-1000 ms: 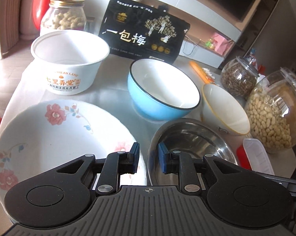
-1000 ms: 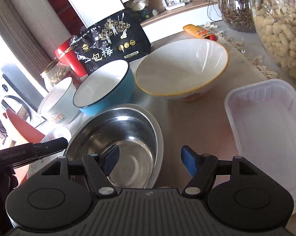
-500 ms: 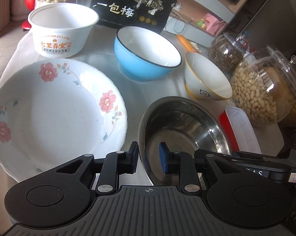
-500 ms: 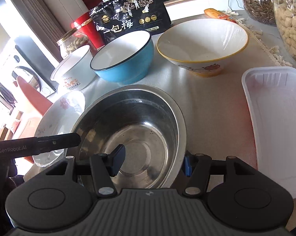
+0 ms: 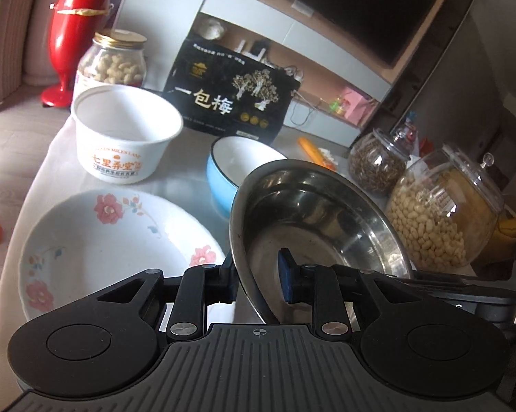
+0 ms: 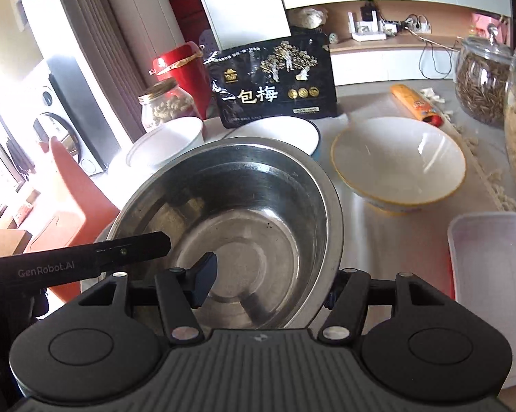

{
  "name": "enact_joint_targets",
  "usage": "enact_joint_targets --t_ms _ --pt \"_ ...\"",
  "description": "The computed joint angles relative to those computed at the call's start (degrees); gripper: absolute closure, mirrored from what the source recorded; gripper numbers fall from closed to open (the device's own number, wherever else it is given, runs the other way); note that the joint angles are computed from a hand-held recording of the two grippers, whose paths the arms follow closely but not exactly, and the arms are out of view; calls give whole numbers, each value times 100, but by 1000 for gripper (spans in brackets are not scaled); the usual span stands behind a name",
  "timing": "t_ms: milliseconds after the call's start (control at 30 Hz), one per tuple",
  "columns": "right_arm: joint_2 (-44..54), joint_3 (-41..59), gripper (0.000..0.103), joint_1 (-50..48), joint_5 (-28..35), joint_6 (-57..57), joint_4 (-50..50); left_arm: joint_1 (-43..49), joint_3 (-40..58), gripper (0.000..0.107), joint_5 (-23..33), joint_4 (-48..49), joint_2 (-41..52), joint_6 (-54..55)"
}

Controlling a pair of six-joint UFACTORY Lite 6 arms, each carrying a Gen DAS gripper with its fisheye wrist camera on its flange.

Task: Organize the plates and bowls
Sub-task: 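Grasp the rim of the steel basin with the left tool, then carry the steel basin onto the flower-patterned plate and release with left tool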

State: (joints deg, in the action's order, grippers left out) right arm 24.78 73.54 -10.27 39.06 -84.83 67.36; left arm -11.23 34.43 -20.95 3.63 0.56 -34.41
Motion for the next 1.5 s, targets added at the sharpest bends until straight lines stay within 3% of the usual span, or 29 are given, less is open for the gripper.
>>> enact_joint_targets --t_ms 100,267,500,667,767,900,1067,1167,1300,1367,1433,1500 --pt "96 112 42 614 -180 210 -20 690 -646 81 -224 401 -404 -419" --pt "592 369 40 1766 -675 753 -343 1314 -1073 81 -191 37 -528 -174" --pt "976 600 40 2384 -985 1115 -559 2077 -1337 82 -665 829 -282 -727" --pt "1074 535 40 2485 -1164 1107 -518 2078 -1503 83 -833 499 -349 -402" --pt "1078 460 40 2489 -1269 1006 -465 1835 -1523 86 -767 -544 -394 532" --pt "970 297 39 2387 -1283 623 -93 1789 -1554 86 -760 -824 -460 796" --pt "606 -79 35 2135 -1260 -368 891 1891 -1537 89 -767 -631 -388 590" --pt "373 -373 30 2024 -1585 -1264 1846 1884 -1491 89 -784 -643 -309 512" --pt "748 30 28 1784 -1451 -174 996 1535 -1513 89 -555 -1760 -553 1393" --pt "918 142 28 1684 -1232 250 652 1330 -1506 83 -505 -2593 -652 2147" --pt "997 139 28 1641 -1089 333 577 1260 -1375 70 -421 -3182 -546 2727" --pt "1059 127 28 1654 -957 357 530 1393 -1236 67 -290 -2888 -346 2526"
